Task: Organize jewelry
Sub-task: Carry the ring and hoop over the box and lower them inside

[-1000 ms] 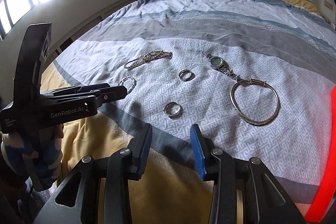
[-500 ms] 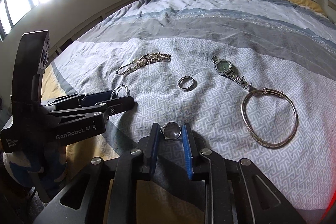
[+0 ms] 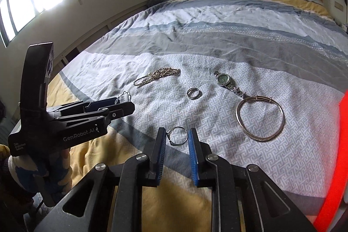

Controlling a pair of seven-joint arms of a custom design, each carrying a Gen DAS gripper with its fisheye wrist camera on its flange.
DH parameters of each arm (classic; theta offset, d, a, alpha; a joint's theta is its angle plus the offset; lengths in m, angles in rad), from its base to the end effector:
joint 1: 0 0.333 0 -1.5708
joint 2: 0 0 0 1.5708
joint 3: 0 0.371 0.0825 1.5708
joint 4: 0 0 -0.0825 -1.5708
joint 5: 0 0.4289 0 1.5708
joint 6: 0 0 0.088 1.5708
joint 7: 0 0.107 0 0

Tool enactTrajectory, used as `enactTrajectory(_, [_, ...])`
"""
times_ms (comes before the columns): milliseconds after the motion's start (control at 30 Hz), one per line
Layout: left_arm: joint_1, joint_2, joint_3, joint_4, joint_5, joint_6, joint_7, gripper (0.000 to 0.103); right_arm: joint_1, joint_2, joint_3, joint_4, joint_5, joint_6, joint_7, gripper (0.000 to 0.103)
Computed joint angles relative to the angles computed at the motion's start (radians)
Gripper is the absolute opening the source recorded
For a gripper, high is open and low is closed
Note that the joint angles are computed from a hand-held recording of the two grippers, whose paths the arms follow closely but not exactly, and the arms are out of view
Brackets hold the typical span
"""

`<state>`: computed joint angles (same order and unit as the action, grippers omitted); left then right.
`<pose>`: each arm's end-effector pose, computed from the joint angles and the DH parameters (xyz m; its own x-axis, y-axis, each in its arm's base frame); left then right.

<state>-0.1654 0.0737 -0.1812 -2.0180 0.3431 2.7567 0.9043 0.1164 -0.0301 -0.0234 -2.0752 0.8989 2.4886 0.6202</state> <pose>0.6137 -0.2334 0.5240 0.0022 -0.9907 0.1359 -0.7758 -0.0874 -0.6249 0.6128 0.0532 0.5233 0.4946 -0.8251 -0.2732 -0.7196 -0.2125 -0.6610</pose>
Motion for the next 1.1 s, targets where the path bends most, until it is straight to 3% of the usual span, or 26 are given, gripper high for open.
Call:
enactTrajectory(233, [-0.033, -0.052, -0.031, 0.010, -0.025, -0.023, 0.036, 0.037, -0.032, -0.126, -0.049, -0.079, -0.023, 0.000, 0.019, 0.021])
enactTrajectory(467, [-0.100, 0.004, -0.077, 0.107, -0.086, -0.040, 0.103, 0.037, -0.106, -0.191, -0.120, -0.120, -0.114, 0.015, 0.054, 0.021])
enactTrajectory(800, [-0.216, 0.229, -0.151, 0.385, -0.183, -0.100, 0.269, 0.037, -0.247, -0.117, -0.188, -0.077, -0.258, -0.009, 0.105, 0.021])
enactTrajectory(1100, [-0.333, 0.474, -0.134, 0.714, -0.165, -0.277, 0.343, 0.037, -0.313, -0.017, -0.179, -0.002, -0.312, -0.111, 0.088, 0.021])
